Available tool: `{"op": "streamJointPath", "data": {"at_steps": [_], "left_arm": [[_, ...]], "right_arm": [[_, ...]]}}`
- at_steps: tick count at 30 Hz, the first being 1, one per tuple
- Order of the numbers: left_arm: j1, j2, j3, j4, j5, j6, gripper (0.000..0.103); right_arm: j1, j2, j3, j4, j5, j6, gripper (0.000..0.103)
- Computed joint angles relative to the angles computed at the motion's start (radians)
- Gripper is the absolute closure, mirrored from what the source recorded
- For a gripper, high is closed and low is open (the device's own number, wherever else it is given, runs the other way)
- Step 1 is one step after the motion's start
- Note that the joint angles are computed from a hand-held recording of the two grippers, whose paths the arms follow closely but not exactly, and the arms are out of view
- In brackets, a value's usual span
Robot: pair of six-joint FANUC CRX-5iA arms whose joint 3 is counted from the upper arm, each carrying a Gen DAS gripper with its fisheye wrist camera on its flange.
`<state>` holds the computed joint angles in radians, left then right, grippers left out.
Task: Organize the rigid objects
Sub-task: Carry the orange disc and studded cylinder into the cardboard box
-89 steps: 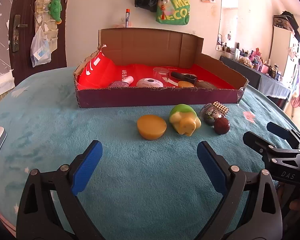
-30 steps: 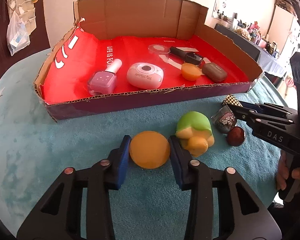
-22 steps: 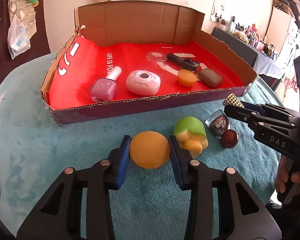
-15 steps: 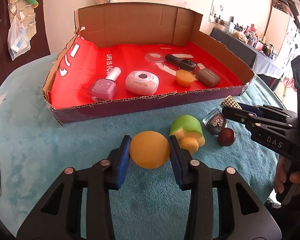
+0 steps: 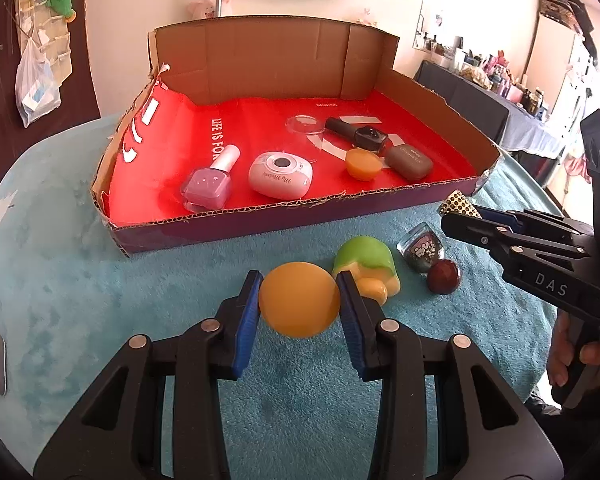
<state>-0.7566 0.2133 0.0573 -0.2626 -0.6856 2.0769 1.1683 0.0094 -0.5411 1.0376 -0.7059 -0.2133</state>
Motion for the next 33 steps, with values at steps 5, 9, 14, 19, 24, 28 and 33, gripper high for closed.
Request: {"op": "streamJointPath", "data": {"at_steps": [5,9,14,19,24,28,33], "left_arm": [[0.001,-0.016,-0.005,0.000,0.011,-0.005,0.067],[0.002,-0.022,0.002,-0.004,0.012,-0.010,0.067],[0.033,-0.017,0.017,0.051,0.020,-0.081,0.067],[0.093,0.035,0.084,0.157,-0.002,-0.217,0.067],[0.143,0.131,0.211,0.242,-0.059,-0.362,0.067],[0.173,0.225,0.329,0.293,-0.123,-0.464,0.067],[0.195,0.347,0.492,0.327,-0.233,-0.540,0.067]], "right_arm": [[-0.002,-0.010,-0.001,0.020,0.017,-0.003,0.076],[-0.012,-0.015,0.004,0.028,0.033,0.001,0.076],[-0.043,-0.017,0.021,0.028,0.081,0.024,0.076],[-0.097,0.012,0.101,-0.058,0.138,0.176,0.076],[-0.160,0.099,0.275,-0.304,0.151,0.477,0.076],[-0.211,0.197,0.457,-0.526,0.087,0.740,0.076],[-0.273,0.325,0.686,-0.763,-0.032,1.013,0.076]]}}
